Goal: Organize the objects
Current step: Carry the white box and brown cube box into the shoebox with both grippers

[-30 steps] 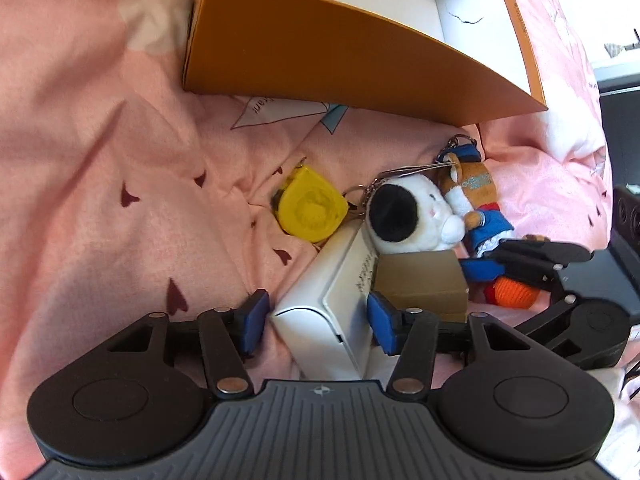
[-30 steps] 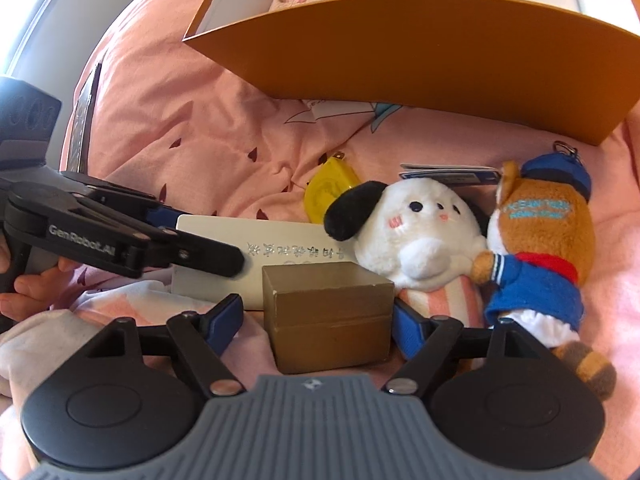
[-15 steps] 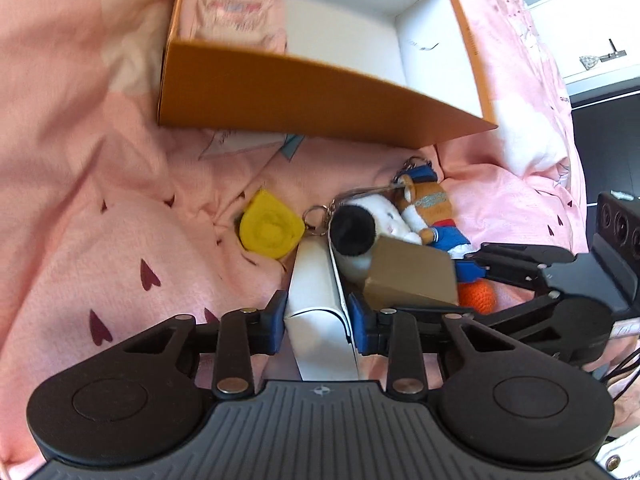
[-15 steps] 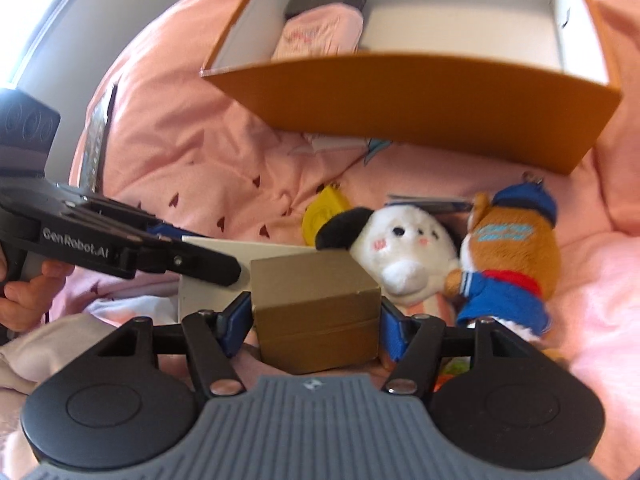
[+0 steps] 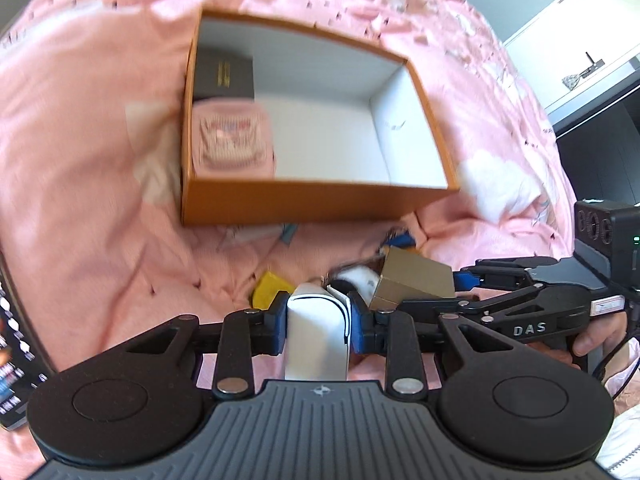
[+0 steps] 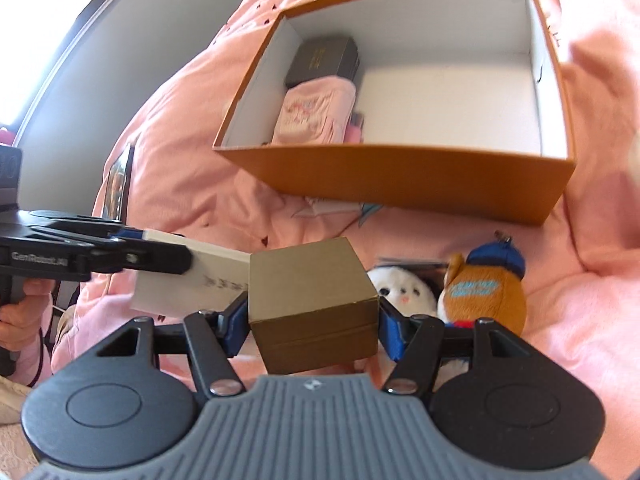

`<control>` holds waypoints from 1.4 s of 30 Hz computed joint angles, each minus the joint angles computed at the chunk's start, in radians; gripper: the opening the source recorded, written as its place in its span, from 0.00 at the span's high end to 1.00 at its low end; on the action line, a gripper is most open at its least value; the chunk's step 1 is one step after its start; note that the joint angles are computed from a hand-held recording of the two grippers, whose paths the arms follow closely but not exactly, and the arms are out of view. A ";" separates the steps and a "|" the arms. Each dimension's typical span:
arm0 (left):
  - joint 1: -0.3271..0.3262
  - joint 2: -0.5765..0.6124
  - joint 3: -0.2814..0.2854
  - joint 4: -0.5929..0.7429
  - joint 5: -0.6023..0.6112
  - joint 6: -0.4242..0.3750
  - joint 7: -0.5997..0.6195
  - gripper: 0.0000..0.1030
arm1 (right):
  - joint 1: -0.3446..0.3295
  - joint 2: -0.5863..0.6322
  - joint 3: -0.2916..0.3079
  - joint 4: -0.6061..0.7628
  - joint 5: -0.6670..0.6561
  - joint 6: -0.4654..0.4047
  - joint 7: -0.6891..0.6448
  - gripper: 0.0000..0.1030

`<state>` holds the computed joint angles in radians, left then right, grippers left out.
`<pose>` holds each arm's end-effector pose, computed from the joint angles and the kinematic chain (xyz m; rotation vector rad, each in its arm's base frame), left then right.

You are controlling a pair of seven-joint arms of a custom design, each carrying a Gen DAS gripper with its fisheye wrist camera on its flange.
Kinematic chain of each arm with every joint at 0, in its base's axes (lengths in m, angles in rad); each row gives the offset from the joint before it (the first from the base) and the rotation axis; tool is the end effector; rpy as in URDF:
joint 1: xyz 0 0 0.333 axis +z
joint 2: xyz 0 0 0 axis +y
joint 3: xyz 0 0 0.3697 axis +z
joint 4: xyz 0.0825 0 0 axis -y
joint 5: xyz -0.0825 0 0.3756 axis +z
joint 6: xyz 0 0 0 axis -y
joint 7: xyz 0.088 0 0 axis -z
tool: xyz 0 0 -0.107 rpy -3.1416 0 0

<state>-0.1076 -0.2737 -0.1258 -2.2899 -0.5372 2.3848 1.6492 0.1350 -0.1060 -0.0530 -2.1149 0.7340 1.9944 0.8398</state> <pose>0.4605 -0.1200 0.5557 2.1092 -2.0825 0.8133 0.5062 0.0819 0.5309 -2.1623 1.2906 0.4072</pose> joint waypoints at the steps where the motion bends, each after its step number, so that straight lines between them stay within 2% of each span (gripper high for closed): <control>1: 0.000 -0.005 0.001 0.003 -0.001 0.005 0.004 0.67 | -0.001 0.001 -0.001 0.003 0.001 0.003 0.001 0.37; 10: -0.011 -0.017 0.009 0.057 -0.023 0.098 0.061 0.67 | -0.006 -0.007 -0.006 0.028 0.056 0.019 -0.021 0.37; 17: -0.023 0.054 0.003 0.131 -0.048 0.216 0.099 0.67 | -0.004 -0.001 -0.007 0.084 0.092 0.088 -0.040 0.37; 21: -0.018 0.140 -0.013 0.172 -0.037 0.292 0.050 0.67 | 0.001 0.039 0.006 0.130 0.084 0.173 -0.014 0.37; 24: -0.013 0.209 -0.030 0.196 0.006 0.336 -0.022 0.67 | -0.001 0.102 0.021 0.187 0.060 0.198 0.035 0.37; 26: -0.014 0.253 -0.040 0.208 0.050 0.368 -0.084 0.67 | -0.005 0.144 0.035 0.226 0.021 0.210 0.063 0.37; 29: -0.019 0.305 -0.046 0.222 0.051 0.398 -0.109 0.67 | 0.000 0.193 0.062 0.256 -0.065 0.258 0.103 0.37; 33: -0.022 0.358 -0.055 0.232 0.019 0.444 -0.114 0.67 | -0.008 0.261 0.088 0.314 -0.143 0.249 0.133 0.37; 36: -0.039 0.388 -0.044 0.228 0.098 0.502 -0.207 0.67 | -0.013 0.292 0.105 0.339 -0.191 0.251 0.143 0.37; 42: -0.045 0.417 -0.046 0.204 0.110 0.589 -0.304 0.67 | -0.023 0.322 0.127 0.360 -0.243 0.258 0.139 0.37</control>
<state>-0.1530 0.1434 -0.1718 -2.0855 -0.4274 2.9742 1.3449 0.1123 0.2156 0.0737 -1.7551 0.4907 2.2527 0.9791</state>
